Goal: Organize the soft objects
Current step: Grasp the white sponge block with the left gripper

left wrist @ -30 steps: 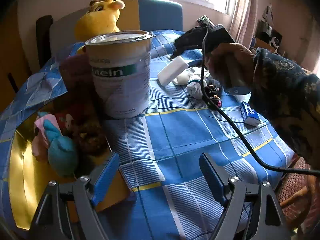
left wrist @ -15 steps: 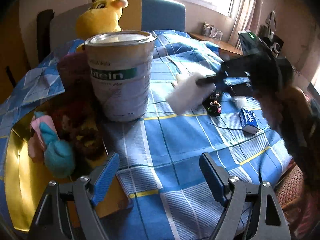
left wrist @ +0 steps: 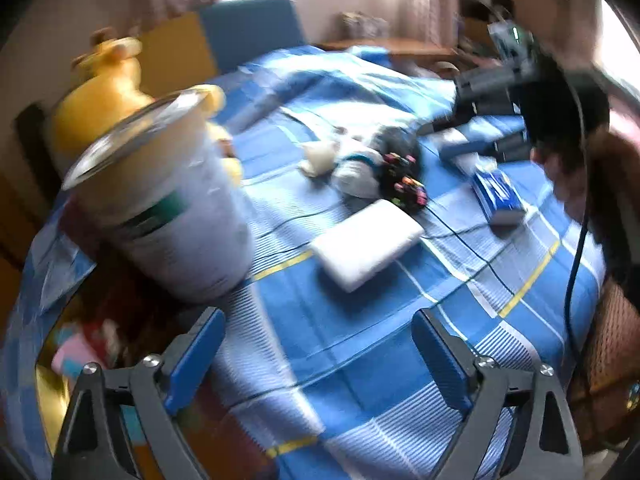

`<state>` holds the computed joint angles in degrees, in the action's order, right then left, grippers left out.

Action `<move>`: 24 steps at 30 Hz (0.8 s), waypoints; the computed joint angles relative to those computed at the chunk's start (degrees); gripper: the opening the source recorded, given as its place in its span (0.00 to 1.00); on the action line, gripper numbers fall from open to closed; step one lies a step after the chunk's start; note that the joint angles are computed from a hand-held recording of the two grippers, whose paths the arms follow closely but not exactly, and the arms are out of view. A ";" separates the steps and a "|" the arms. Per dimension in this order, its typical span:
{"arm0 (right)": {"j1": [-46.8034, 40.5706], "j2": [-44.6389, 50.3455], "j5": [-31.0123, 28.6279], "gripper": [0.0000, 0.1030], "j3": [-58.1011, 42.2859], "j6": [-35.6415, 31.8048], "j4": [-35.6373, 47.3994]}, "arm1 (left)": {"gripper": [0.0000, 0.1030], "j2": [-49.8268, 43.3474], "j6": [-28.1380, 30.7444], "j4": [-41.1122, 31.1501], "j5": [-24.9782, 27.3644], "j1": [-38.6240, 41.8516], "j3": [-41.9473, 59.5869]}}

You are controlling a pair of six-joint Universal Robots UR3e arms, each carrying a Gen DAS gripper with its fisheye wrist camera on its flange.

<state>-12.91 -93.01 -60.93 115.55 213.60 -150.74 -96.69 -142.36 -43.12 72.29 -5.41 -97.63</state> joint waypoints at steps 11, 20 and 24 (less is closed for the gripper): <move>-8.43 -12.42 -2.16 0.39 9.24 6.97 -3.21 | 1.00 -23.02 7.21 -6.50 6.58 -10.86 25.21; -18.46 -20.04 3.58 0.39 17.42 10.73 -1.69 | 1.00 -33.36 6.93 -9.56 6.46 -13.60 35.98; -17.10 -17.65 2.76 0.39 16.17 10.62 -1.12 | 0.93 -35.51 3.67 -14.10 2.91 -12.28 39.79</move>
<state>-30.00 -110.66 -58.17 131.72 224.22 -151.86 -132.19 -138.69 -57.22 75.20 -17.70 -57.84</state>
